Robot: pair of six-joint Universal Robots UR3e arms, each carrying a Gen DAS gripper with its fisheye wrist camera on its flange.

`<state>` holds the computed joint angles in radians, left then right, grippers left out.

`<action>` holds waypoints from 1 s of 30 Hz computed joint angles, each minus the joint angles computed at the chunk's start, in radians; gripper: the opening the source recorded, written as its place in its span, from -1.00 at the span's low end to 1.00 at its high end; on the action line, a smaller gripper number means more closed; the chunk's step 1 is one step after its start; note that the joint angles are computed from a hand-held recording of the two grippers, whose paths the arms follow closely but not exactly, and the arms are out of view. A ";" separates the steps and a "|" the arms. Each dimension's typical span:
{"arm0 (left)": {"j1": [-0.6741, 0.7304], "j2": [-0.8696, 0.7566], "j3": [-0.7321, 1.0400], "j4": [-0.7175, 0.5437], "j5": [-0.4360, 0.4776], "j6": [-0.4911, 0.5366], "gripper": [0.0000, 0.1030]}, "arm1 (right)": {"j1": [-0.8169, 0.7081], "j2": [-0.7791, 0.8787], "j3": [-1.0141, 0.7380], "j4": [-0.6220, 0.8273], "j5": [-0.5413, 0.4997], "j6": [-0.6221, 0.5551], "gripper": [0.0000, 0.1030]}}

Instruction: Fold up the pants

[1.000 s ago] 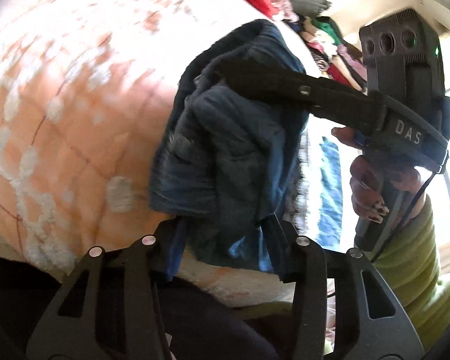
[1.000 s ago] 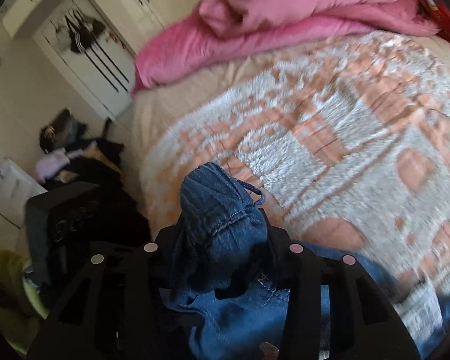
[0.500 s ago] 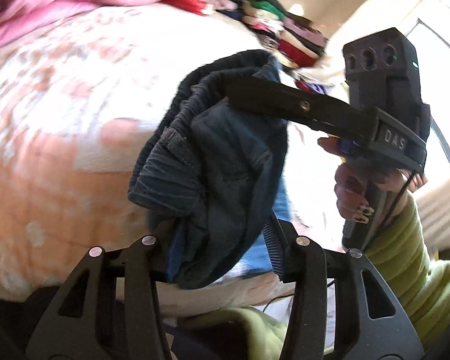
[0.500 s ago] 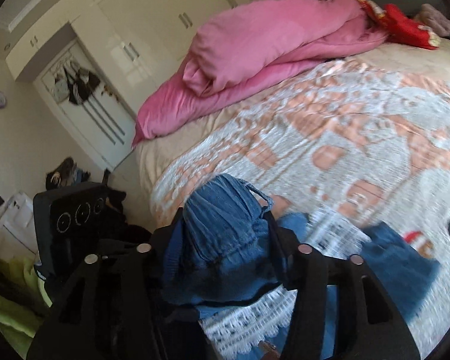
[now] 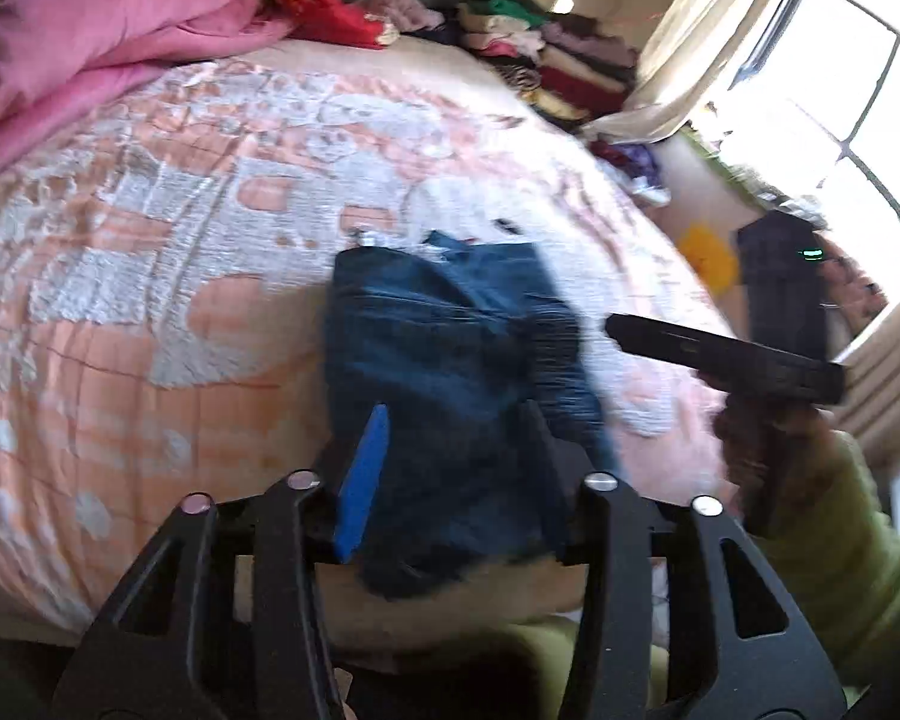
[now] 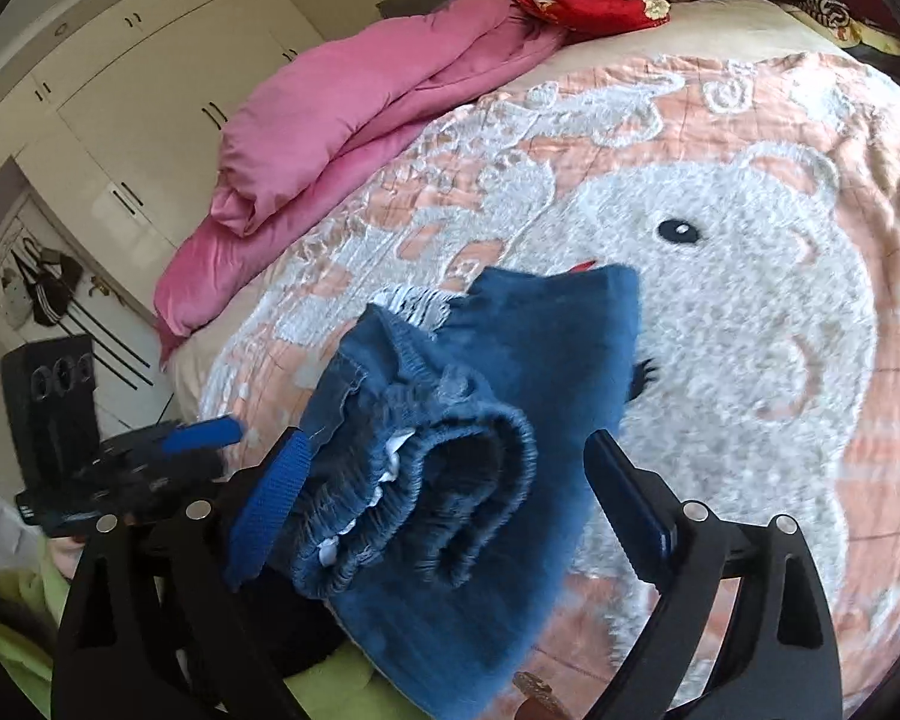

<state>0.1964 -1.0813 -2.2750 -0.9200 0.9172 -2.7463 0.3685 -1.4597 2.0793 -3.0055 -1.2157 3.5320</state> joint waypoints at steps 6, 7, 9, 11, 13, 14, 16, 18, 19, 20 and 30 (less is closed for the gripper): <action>-0.211 -0.182 -0.017 0.201 0.193 -0.082 -0.66 | 0.103 0.174 -0.178 0.097 -0.128 -0.002 0.00; -0.225 -0.170 -0.031 0.208 0.211 -0.081 -0.67 | 0.104 0.184 -0.176 0.071 -0.094 0.001 0.00; -0.219 -0.170 -0.040 0.220 0.206 -0.081 -0.67 | 0.106 0.173 -0.156 0.003 -0.064 -0.002 -0.23; -0.185 -0.154 -0.050 0.201 0.174 -0.066 -0.65 | 0.095 0.141 -0.111 -0.078 -0.042 -0.002 -0.23; -0.177 -0.153 -0.057 0.205 0.163 -0.063 -0.64 | 0.093 0.123 -0.077 -0.100 -0.081 -0.019 -0.23; -0.190 -0.171 -0.048 0.218 0.168 -0.075 -0.64 | 0.089 0.123 -0.066 -0.084 -0.103 -0.006 -0.23; -0.193 -0.166 -0.057 0.217 0.163 -0.070 -0.64 | 0.074 0.125 -0.049 -0.052 -0.118 0.025 -0.20; -0.196 -0.143 -0.066 0.201 0.164 -0.067 -0.63 | 0.059 0.131 0.002 -0.099 -0.114 0.062 -0.09; -0.196 -0.138 -0.069 0.197 0.164 -0.065 -0.62 | 0.056 0.127 0.021 -0.121 -0.111 0.077 -0.04; -0.194 -0.132 -0.071 0.191 0.161 -0.063 -0.62 | 0.062 0.120 0.028 -0.129 -0.122 0.088 0.06; -0.098 0.021 -0.069 0.028 0.091 0.007 -0.05 | 0.164 -0.064 0.049 -0.041 -0.317 0.038 0.65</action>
<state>0.0982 -1.0605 -2.3441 -0.8916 1.0083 -2.7392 0.5325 -1.5240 2.1288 -3.0462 -1.5323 3.5699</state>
